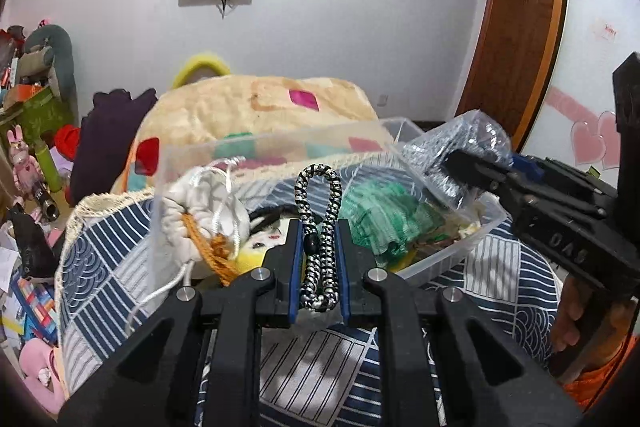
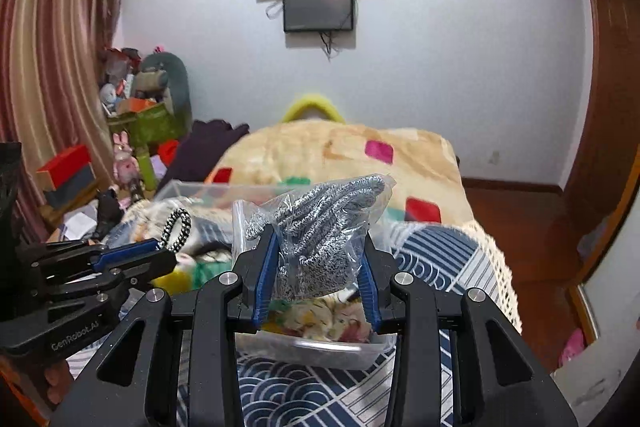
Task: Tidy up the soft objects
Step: 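Drop the bag and cord into the clear box and open both tools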
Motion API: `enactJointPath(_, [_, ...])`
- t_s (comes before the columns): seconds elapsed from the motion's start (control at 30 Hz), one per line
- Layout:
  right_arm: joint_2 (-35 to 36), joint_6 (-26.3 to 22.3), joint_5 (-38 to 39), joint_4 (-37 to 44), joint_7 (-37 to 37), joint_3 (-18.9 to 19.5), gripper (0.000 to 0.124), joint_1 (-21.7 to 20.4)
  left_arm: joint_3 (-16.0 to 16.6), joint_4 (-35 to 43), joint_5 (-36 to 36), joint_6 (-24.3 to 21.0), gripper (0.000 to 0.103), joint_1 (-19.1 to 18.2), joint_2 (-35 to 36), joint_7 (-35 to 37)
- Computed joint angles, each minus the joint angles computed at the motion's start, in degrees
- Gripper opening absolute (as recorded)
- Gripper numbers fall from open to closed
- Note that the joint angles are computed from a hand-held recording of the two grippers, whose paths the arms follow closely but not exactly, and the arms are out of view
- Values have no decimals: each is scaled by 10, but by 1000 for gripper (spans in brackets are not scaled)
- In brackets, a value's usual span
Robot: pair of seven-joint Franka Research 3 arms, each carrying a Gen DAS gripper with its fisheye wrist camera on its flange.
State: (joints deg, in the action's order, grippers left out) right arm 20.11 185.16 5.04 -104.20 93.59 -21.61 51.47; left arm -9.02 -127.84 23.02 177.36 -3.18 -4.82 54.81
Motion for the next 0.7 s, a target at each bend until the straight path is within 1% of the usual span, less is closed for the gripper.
enactJointPath(0.03, [7,-12,1,7,0,4,34,-5,4,0,-15,1,15,-5,4,9])
enactJointPath(0.1, [13,-27,-6,15,7,9,34,-15,15,-1,-73,2,15,-25,10,53])
enactJointPath(0.17, [16,-39,-14,19,13,30,36,-35,9,0,-61,2,17,-17,13,38])
enactJointPath(0.2, [15,-41,-21,18,22,29,36,-36,7,-1,-59,3,19,-15,13,34])
enactJointPath(0.23, [14,-43,-29,14,34,22,41,-31,11,-1,-78,1,21,-21,12,51])
enactJointPath(0.27, [13,-46,-34,14,37,29,47,-38,14,-1,-98,0,25,-27,12,68])
enactJointPath(0.3, [9,-46,-39,11,38,42,48,-51,19,-3,-128,-2,27,-36,10,92])
enactJointPath(0.33, [2,-44,-27,4,15,69,50,-72,23,-3,-151,-3,31,-42,9,112])
enactJointPath(0.37, [0,-47,-45,6,28,75,51,-79,23,-6,-163,-3,34,-44,6,122])
enactJointPath(0.4, [-3,-47,-58,1,38,62,52,-67,20,-10,-160,-2,35,-41,1,119])
enactJointPath(0.47, [-9,-41,-77,-7,51,53,63,-60,5,-18,-117,0,40,-21,-8,81])
enactJointPath(0.5, [-11,-36,-89,-12,64,29,67,-39,-4,-21,-88,1,41,-7,-13,54])
enactJointPath(0.53, [-12,-28,-112,-19,89,-15,71,-1,-12,-25,-62,3,42,4,-19,31])
enactJointPath(0.57, [-13,-16,-129,-28,107,-61,73,40,-14,-28,-49,3,42,8,-24,19])
enactJointPath(0.63, [-18,-2,-142,-43,117,-125,73,100,-20,-34,-22,1,42,18,-36,-5])
enactJointPath(0.67, [-17,2,-138,-46,113,-141,73,113,-25,-35,-4,-2,43,26,-42,-20])
enactJointPath(0.7, [-17,9,-136,-52,112,-169,73,140,-33,-37,17,-4,43,38,-49,-39])
